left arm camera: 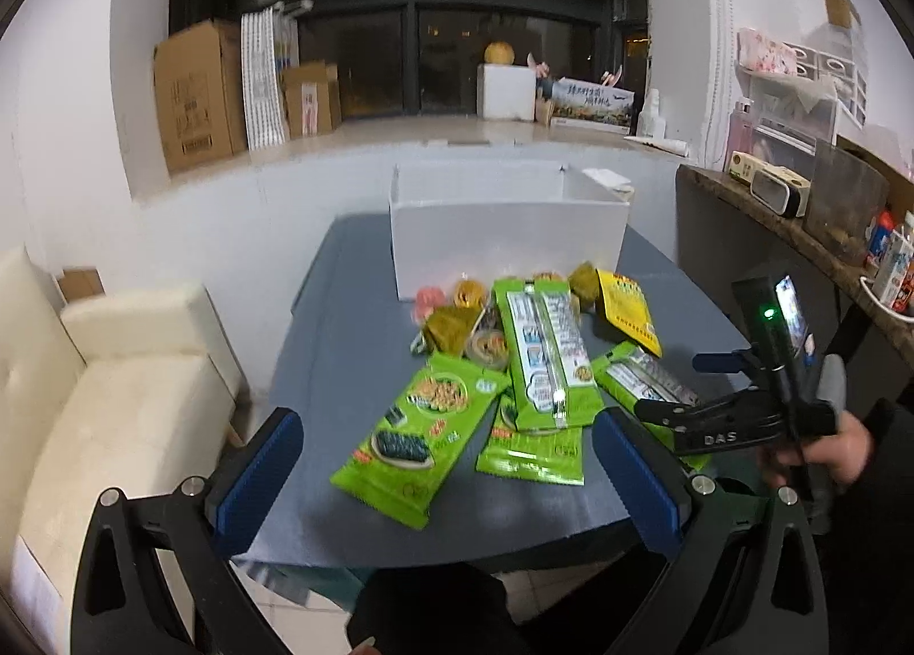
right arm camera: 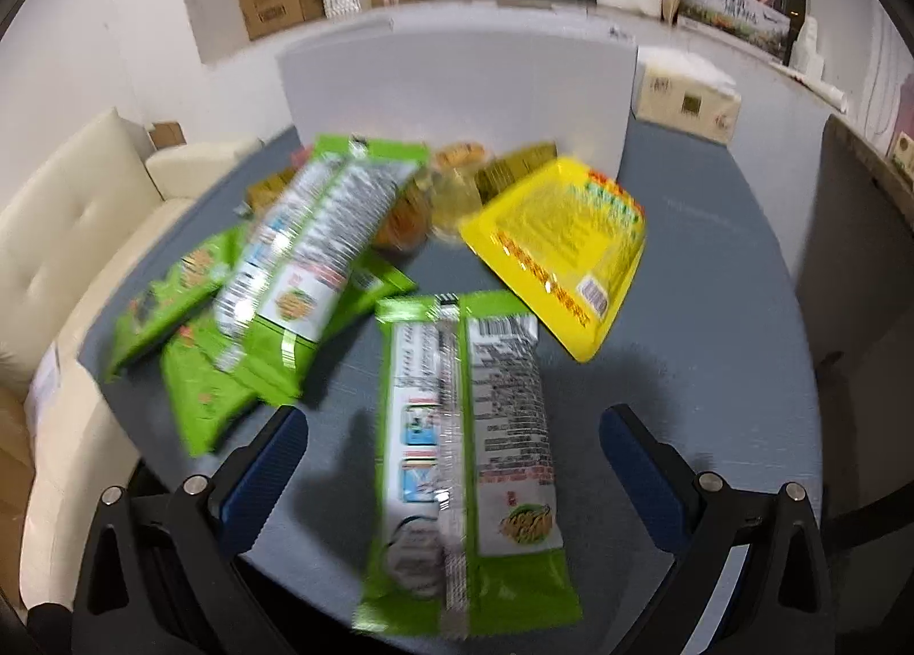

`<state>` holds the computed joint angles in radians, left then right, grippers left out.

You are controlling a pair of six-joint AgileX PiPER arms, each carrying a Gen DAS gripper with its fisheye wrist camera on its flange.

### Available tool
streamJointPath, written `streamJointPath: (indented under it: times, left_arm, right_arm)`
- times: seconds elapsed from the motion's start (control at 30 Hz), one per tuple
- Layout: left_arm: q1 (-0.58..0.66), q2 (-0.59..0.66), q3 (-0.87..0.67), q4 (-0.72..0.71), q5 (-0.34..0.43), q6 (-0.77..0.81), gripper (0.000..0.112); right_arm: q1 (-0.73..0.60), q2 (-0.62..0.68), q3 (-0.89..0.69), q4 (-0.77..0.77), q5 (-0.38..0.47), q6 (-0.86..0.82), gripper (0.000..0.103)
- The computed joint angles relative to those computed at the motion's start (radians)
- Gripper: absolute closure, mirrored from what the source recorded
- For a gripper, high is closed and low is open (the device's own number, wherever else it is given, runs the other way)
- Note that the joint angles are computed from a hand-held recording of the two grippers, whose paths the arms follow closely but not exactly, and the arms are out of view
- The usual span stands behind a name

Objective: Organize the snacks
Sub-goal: 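Grasp the green-white stick bag with the right tool while the left tool grasps the green seaweed packet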

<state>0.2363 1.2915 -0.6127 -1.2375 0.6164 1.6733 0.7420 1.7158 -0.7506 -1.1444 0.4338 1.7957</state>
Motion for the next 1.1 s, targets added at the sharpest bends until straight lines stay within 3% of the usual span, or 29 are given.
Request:
streamJointPath:
  times: [0.03, 0.13, 0.33, 0.4, 0.57, 0.73, 0.83, 1.0, 1.1]
  left_arm:
    - [-0.008, 0.007, -0.001, 0.009, -0.016, -0.007, 0.009]
    - [-0.013, 0.026, -0.005, 0.017, -0.022, 0.007, 0.009]
    - [-0.008, 0.105, -0.049, 0.046, 0.007, -0.012, 0.009]
    - [0.000, 0.135, -0.064, 0.041, 0.018, 0.003, 0.009]
    - [0.004, 0.243, -0.127, 0.028, 0.032, 0.058, 0.009]
    - [-0.048, 0.361, -0.211, 0.060, -0.019, 0.042, 0.009]
    - [-0.108, 0.447, -0.259, 0.077, -0.090, 0.058, 0.009]
    - [-0.173, 0.580, -0.377, 0.229, -0.132, -0.021, 0.009]
    - [-0.178, 0.654, -0.471, 0.346, -0.079, -0.124, 0.009]
  right_arm:
    - [-0.004, 0.008, 0.002, -0.004, -0.004, 0.007, 0.001]
    - [-0.020, 0.010, 0.020, -0.007, -0.038, 0.036, 0.015]
    - [0.030, 0.013, -0.005, 0.074, 0.048, -0.064, 0.030]
    - [0.044, 0.010, -0.003, 0.065, 0.032, -0.046, 0.034]
    - [0.098, -0.049, 0.026, 0.098, 0.046, -0.032, 0.036]
    - [0.178, -0.115, 0.042, 0.105, 0.160, 0.050, 0.037]
    - [0.203, -0.176, 0.070, 0.098, 0.197, 0.097, 0.037]
    - [0.240, -0.235, 0.074, 0.115, 0.243, 0.093, 0.037]
    - [0.258, -0.241, 0.072, 0.106, 0.251, 0.111, 0.037]
